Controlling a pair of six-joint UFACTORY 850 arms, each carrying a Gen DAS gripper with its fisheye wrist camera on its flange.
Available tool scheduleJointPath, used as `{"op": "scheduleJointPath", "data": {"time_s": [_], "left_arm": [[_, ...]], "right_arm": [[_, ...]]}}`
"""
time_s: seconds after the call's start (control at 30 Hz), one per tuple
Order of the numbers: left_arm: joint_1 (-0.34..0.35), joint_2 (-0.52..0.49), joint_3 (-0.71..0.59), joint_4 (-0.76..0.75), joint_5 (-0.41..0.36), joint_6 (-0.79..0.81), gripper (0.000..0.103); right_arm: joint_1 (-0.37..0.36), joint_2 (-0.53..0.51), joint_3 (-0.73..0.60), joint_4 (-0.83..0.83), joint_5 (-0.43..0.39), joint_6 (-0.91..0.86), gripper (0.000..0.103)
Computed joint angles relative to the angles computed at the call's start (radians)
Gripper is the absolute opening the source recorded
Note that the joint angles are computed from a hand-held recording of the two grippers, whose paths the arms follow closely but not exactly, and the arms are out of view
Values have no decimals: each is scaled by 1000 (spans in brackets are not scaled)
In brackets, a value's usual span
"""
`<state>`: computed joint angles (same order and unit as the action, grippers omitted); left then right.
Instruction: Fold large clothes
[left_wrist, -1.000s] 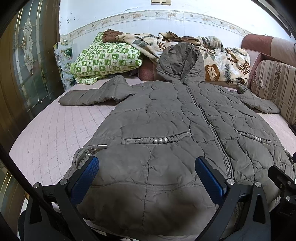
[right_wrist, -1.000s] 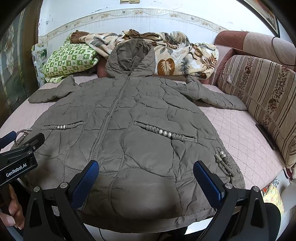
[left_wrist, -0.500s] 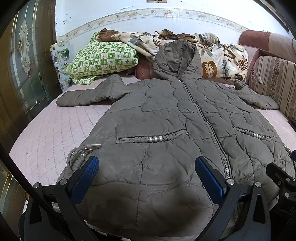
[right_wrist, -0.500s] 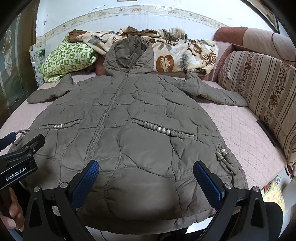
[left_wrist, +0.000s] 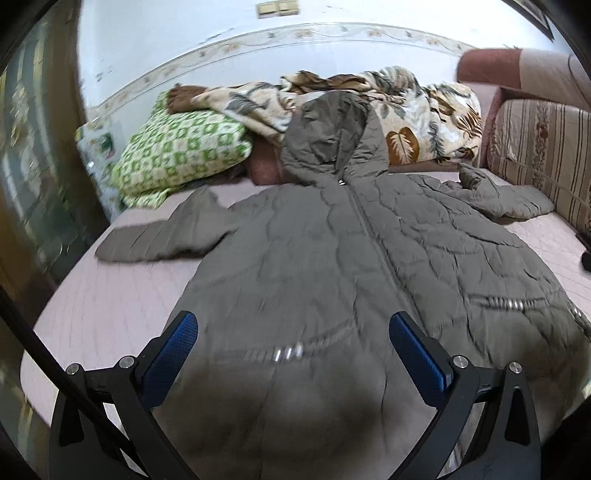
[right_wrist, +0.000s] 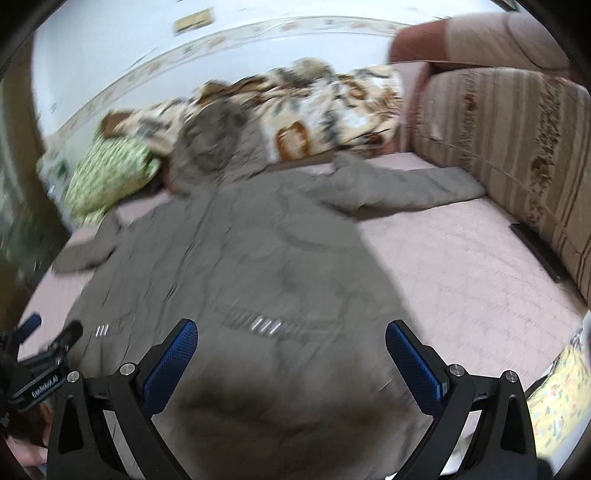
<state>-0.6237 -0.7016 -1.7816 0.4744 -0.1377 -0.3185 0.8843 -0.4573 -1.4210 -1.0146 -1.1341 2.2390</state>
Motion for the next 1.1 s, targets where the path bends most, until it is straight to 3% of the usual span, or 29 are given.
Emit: {"op": "scheduleJointPath", "data": {"time_s": [0.1, 0.2, 0.33, 0.47, 0.6, 0.67, 0.87, 0.97, 1.1], "left_arm": [[-18, -102, -167, -148, -65, 176, 103], [-24, -198, -309, -301, -146, 314, 103], [-17, -247, -369, -435, -192, 462, 103], [-13, -281, -426, -528, -218, 559, 103], [-14, -320, -490, -551, -261, 580, 103], [-12, -331, -507, -572, -274, 599, 103], [-5, -374, -583, -586, -320, 587, 103], [-2, -401, -629, -591, -353, 583, 103], [-2, -415, -651, -597, -362, 598, 103]], "right_arm": [[-44, 99, 103, -22, 29, 61, 103], [-111, 241, 270, -87, 150, 242, 103], [-199, 393, 458, -161, 234, 469, 103], [-304, 499, 582, -177, 305, 525, 102], [-443, 580, 673, -191, 378, 544, 90], [-502, 594, 696, -211, 406, 560, 81], [-683, 553, 719, -264, 490, 606, 74], [-744, 500, 702, -258, 524, 600, 64], [-802, 437, 683, -286, 533, 614, 62]]}}
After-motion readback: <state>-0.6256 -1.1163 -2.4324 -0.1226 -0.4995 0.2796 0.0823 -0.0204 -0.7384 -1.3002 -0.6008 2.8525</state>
